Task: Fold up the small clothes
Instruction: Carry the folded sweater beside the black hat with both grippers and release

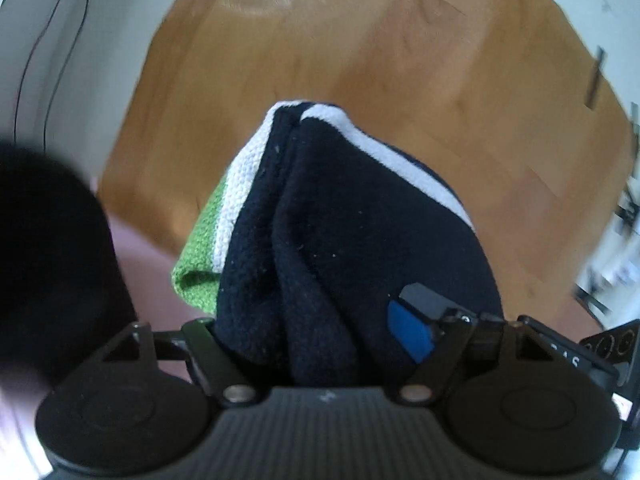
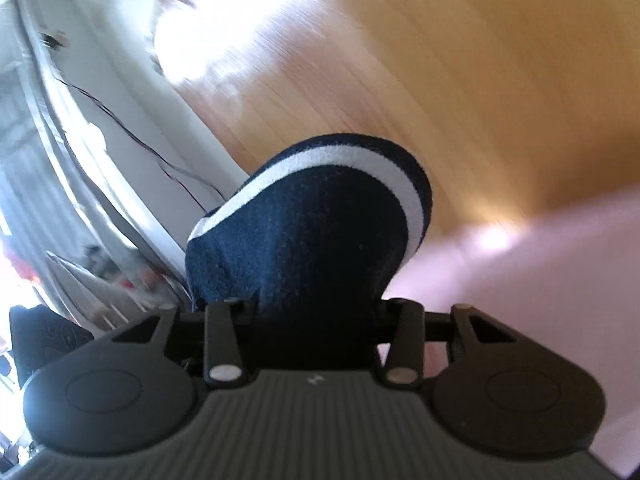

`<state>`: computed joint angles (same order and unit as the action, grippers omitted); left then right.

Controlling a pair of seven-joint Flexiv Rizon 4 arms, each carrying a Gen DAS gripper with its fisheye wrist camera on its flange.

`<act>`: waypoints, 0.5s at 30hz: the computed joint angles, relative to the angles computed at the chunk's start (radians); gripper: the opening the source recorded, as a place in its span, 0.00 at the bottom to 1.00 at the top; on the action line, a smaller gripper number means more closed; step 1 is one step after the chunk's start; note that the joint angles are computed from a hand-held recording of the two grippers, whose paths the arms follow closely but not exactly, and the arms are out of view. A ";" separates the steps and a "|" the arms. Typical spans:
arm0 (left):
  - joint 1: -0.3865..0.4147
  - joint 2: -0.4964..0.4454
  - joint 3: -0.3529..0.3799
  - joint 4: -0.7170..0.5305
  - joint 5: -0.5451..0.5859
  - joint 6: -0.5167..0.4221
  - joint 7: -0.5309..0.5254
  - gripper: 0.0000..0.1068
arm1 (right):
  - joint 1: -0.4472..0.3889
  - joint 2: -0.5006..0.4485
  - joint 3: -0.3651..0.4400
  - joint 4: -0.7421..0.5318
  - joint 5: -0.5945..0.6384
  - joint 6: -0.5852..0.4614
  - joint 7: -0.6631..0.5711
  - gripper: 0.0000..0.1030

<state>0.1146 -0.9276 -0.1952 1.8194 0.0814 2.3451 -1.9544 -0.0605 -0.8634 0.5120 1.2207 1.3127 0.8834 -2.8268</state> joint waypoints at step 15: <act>-0.362 -0.139 0.320 -0.186 -0.616 -0.228 0.221 0.79 | 0.324 -0.154 -0.186 -0.163 -0.424 0.337 0.487 0.68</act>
